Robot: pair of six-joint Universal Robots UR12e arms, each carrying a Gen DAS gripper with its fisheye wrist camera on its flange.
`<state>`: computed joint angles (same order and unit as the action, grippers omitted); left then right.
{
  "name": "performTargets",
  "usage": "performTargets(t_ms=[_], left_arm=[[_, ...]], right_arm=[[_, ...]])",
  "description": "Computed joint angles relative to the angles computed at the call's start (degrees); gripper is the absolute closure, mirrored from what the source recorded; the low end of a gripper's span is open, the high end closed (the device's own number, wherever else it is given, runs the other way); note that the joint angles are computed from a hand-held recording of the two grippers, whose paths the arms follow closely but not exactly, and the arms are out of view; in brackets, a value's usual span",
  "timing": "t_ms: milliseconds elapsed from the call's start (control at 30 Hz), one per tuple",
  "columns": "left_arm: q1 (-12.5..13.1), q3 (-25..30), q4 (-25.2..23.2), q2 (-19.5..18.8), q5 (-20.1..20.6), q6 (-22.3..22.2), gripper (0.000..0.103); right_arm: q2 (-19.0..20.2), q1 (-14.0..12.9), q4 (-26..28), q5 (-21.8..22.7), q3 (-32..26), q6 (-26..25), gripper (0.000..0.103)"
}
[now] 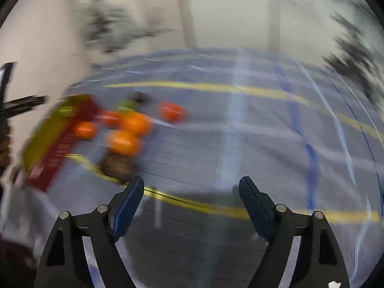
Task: Organize fruits
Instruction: 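Withdraw the left gripper while the right gripper grasps a mandarin orange, then carry the orange into the gold tin and open the right gripper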
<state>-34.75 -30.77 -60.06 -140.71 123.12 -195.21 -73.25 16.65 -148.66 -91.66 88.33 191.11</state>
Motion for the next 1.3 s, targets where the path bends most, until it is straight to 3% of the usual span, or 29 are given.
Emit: performTargets(t_ms=[100,200,267,333,500,700,733,767,833,1000,1133,1300], left_arm=[[-0.6,-7.6,4.1,4.1,0.8,-2.1,0.04],[-0.7,-14.4,6.9,8.2,-1.2,-4.7,0.04],[-0.8,-17.7,8.4,10.1,-1.7,-5.5,0.04],[-0.9,-21.0,10.0,12.0,-1.7,-6.0,0.04],[-1.5,-25.2,10.8,14.1,0.0,-6.3,0.04],[-1.1,-25.2,8.5,14.0,-2.0,-7.3,0.04],[-1.1,-25.1,8.6,13.9,-2.4,-7.2,0.04],[-1.2,-24.9,8.6,13.7,-2.5,-7.0,0.04],[-1.2,-24.5,8.7,13.5,-2.5,-6.7,0.04],[-1.1,-25.1,10.2,13.8,-2.8,-6.8,0.04],[-0.9,-25.6,11.0,14.2,-4.0,-7.7,0.04],[-1.1,-25.9,11.6,14.4,-3.7,-7.6,0.04]], right_arm=[[2.8,1.5,0.6,6.7,-5.4,-9.5,0.024],[6.9,3.0,5.7,11.4,-12.3,-20.3,0.028],[10.0,3.9,11.3,12.5,-17.3,-27.9,0.043],[12.7,4.2,17.0,12.5,-21.8,-31.5,0.047],[17.0,4.1,24.6,13.2,-29.0,-36.2,0.047],[21.3,4.6,31.0,11.2,-34.9,-38.8,0.047],[22.0,4.7,31.8,11.1,-35.9,-38.8,0.052],[22.6,4.7,33.1,10.9,-36.8,-38.6,0.066],[22.7,4.3,33.8,12.7,-37.0,-37.3,0.07],[19.5,4.6,28.7,10.4,-31.6,-32.5,0.071],[15.8,3.9,22.7,13.8,-26.7,-29.0,0.071],[14.9,4.4,18.0,16.6,-27.1,-27.3,0.071]])
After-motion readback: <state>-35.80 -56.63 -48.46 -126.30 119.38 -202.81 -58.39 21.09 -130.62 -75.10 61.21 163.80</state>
